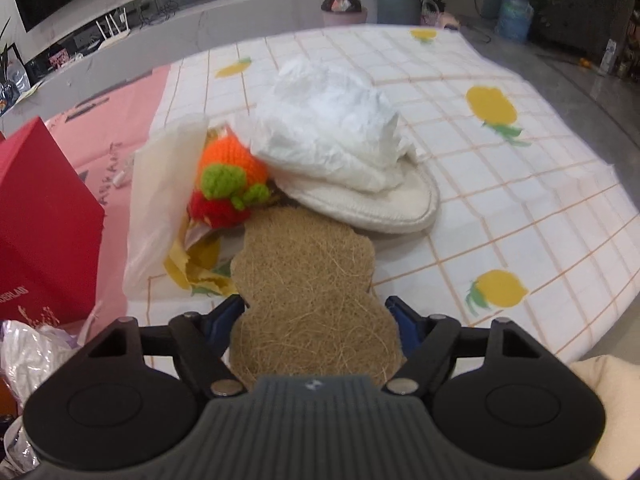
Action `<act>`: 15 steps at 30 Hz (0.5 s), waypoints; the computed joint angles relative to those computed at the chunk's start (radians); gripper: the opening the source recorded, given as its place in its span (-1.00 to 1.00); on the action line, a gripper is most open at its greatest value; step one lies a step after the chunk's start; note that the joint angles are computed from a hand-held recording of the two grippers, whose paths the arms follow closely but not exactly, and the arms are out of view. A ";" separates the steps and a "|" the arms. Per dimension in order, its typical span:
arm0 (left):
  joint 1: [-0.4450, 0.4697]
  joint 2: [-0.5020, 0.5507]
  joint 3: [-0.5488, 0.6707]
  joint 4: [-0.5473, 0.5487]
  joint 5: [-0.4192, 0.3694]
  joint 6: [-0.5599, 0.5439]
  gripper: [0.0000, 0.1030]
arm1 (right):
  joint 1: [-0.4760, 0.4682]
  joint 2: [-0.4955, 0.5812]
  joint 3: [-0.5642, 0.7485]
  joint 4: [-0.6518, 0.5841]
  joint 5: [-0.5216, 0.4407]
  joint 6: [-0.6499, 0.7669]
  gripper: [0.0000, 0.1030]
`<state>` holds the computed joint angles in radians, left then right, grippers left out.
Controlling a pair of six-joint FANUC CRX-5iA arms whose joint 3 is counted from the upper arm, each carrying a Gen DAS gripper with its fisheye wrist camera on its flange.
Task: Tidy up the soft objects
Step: 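Lift and carry the white bundle and the coir mat over the orange box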
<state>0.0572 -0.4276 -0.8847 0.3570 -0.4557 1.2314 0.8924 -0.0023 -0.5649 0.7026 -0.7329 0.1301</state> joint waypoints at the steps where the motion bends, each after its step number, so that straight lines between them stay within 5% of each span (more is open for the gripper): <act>1: -0.001 -0.009 -0.006 0.008 0.006 -0.014 -0.08 | 0.005 -0.011 -0.006 0.011 -0.003 -0.014 0.47; 15: 0.013 -0.117 -0.032 0.066 -0.003 -0.083 -0.09 | 0.078 -0.157 -0.126 0.187 -0.003 -0.206 0.47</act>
